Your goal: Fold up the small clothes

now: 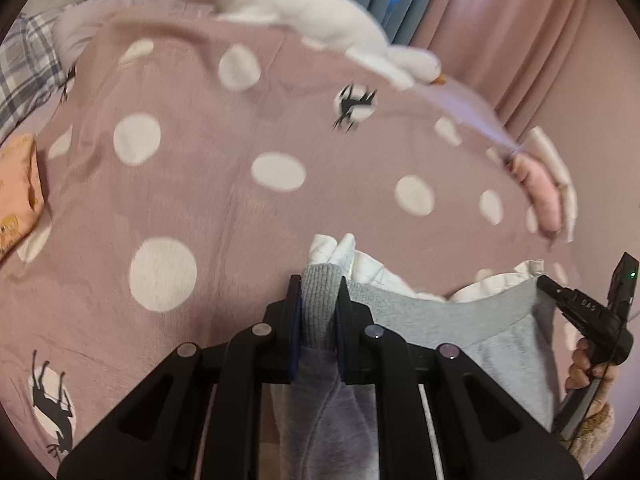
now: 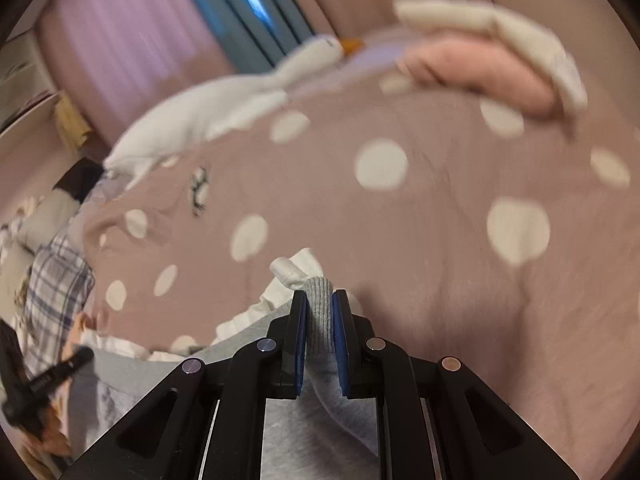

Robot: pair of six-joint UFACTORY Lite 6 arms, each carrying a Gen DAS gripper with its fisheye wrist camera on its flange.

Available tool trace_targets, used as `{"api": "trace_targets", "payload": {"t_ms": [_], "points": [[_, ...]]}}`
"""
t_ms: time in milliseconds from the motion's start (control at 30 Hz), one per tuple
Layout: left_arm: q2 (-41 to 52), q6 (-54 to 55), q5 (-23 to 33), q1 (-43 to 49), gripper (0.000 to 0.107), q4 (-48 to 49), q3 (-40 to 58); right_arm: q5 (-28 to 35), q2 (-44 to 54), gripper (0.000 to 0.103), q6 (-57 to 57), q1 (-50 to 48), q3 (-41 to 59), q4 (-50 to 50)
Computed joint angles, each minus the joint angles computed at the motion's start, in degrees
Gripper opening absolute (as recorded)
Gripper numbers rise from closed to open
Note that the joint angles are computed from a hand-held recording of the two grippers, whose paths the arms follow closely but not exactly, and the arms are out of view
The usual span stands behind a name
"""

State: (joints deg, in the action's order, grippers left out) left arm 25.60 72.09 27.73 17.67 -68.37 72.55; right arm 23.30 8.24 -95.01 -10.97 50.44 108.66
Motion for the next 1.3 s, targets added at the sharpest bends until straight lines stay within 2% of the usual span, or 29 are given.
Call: {"api": "trace_targets", "payload": {"t_ms": [200,333,533,600,667,700,767,833,933,1033,1100,1133,1167,1200,1233,1300], "points": [[5.8,-5.44,-5.01,-2.07,0.014,7.05,2.84,-2.29,6.16,0.014,11.05,-0.12,4.12,-10.64],[10.23,-15.67,-7.6,-2.64,0.015,16.73,6.12,-3.42,5.45,0.014,13.39,0.08,3.43,-13.19],[11.24,-17.37,-5.83,-1.67,0.019,17.65,7.24,-4.64,5.93,0.014,16.98,-0.47,4.78,-16.66],[10.22,-17.38,-4.83,-1.18,0.021,17.33,6.58,-4.13,5.19,0.02,20.09,-1.29,4.85,-19.57],[7.74,-15.47,-3.83,-0.45,0.027,15.56,4.57,-3.81,3.07,0.036,20.46,-2.33,3.64,-20.85],[6.01,-13.58,-3.16,0.19,0.031,13.95,3.19,-3.79,3.33,0.05,19.21,-2.24,3.98,-19.56],[3.72,-10.79,-1.67,1.09,0.051,10.61,1.24,-1.87,2.22,0.052,15.7,-3.47,2.85,-16.26],[2.1,-8.85,1.91,2.99,0.06,8.47,0.02,-1.04,2.82,0.052,17.01,-3.7,3.37,-17.89],[2.24,-9.54,6.44,4.06,0.06,10.22,0.32,-2.71,6.05,0.052,21.26,-2.13,5.81,-22.7],[3.0,-13.46,3.54,2.37,0.06,14.15,0.13,-4.89,8.89,0.052,28.87,0.31,8.4,-29.9],[4.2,-13.4,5.41,2.58,0.058,13.78,0.4,-5.97,10.29,0.052,30.72,1.74,9.39,-32.27],[5.01,-12.71,7.09,2.89,0.057,12.77,0.53,-6.36,10.56,0.048,30.55,2.18,9.54,-32.18],[5.64,-12.7,7.77,2.9,0.045,12.53,0.78,-6.54,10.79,0.044,29.06,2.54,9.63,-31.12],[5.65,-12.37,6.89,2.52,0.035,12.13,0.29,-6.57,10.64,0.036,28.38,2.8,9.44,-30.63],[4.8,-12.56,3.75,1.6,0.018,12.42,-0.98,-7.13,10.47,0.026,27.9,3.09,9.28,-30.31],[3.84,-11.62,2.07,1.08,0.014,10.63,-2.01,-7.96,9.48,0.021,22.63,3.33,8.25,-25.3]]}}
